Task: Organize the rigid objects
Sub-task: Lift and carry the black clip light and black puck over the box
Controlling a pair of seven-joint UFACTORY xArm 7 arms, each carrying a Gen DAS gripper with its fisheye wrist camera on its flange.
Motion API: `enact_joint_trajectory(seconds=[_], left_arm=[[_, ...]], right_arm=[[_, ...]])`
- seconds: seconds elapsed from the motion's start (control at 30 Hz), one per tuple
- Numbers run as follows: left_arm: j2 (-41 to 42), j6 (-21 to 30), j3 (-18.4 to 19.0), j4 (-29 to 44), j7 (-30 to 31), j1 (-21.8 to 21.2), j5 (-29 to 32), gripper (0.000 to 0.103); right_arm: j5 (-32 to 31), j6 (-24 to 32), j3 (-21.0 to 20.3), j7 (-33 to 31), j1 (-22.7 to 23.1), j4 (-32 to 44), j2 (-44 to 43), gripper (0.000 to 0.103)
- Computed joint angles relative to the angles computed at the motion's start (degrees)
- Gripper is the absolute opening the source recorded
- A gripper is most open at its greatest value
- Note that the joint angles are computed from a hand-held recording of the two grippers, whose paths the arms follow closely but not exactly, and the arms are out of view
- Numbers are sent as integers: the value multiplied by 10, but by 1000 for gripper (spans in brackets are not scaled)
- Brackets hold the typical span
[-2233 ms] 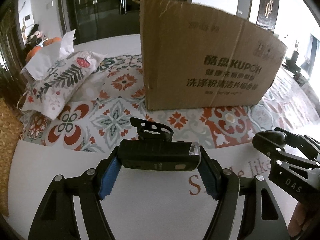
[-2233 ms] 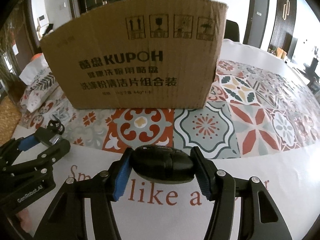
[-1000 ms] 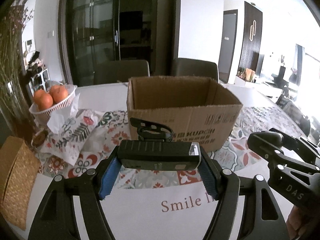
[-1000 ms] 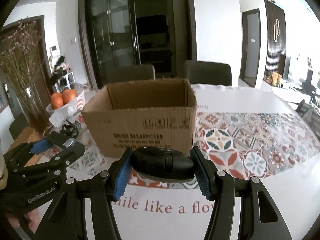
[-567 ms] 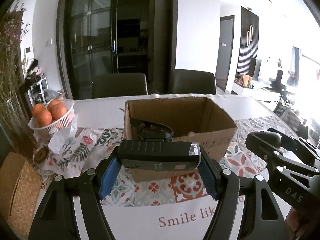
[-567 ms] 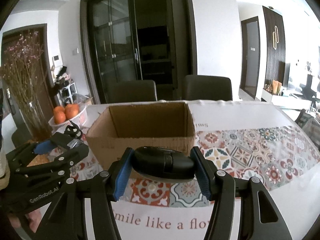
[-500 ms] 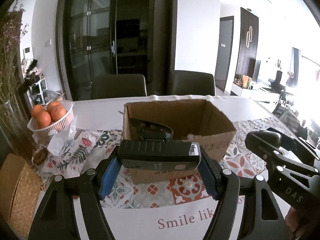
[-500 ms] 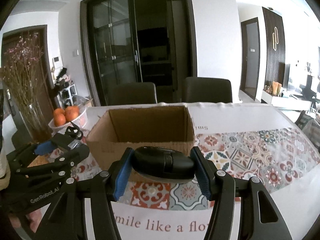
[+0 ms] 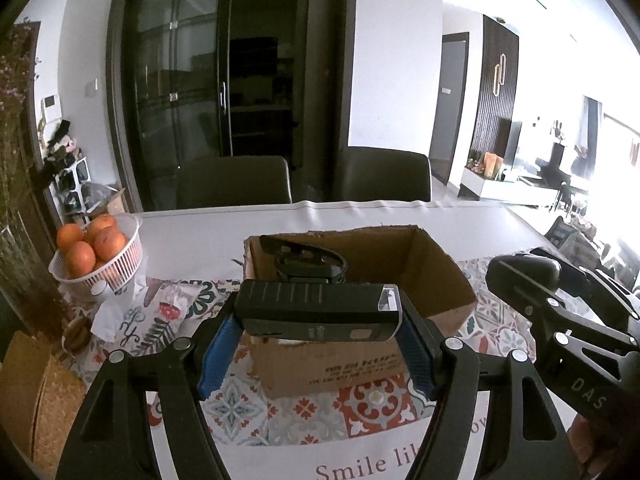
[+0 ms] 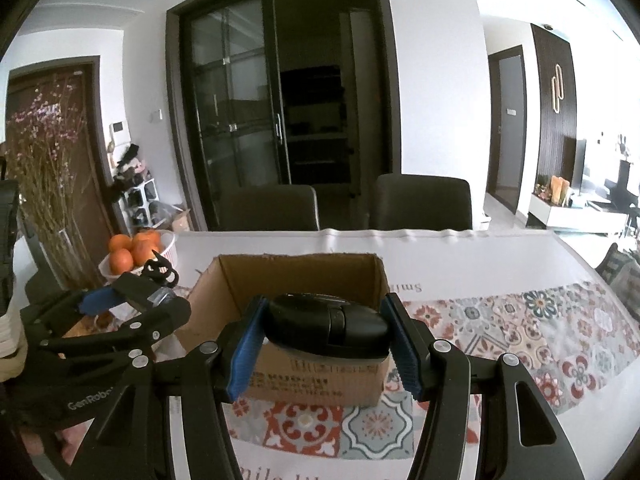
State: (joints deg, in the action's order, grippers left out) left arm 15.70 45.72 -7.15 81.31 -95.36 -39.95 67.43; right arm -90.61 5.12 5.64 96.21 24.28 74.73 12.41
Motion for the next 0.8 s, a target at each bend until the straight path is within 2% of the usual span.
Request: enact_joint_trajectory(seconds=[0.27,0.33,0.53,0.8], left_arm=[[22,-13,11,35,41,11,-28,72],[31,-18,15,46,57,15,-44,72],[53,-36,29,72,107,23,-93,72],[96,-39,51,127,187,29,-174,72]], right_arm=[[146,-15,-17,-151,13,40,42,59],[200,-15,-12,-205,9,49,54,59],[359,-4,32,-369,-23,73,92,59],[515,50,82,-536,-52,142,155,59]])
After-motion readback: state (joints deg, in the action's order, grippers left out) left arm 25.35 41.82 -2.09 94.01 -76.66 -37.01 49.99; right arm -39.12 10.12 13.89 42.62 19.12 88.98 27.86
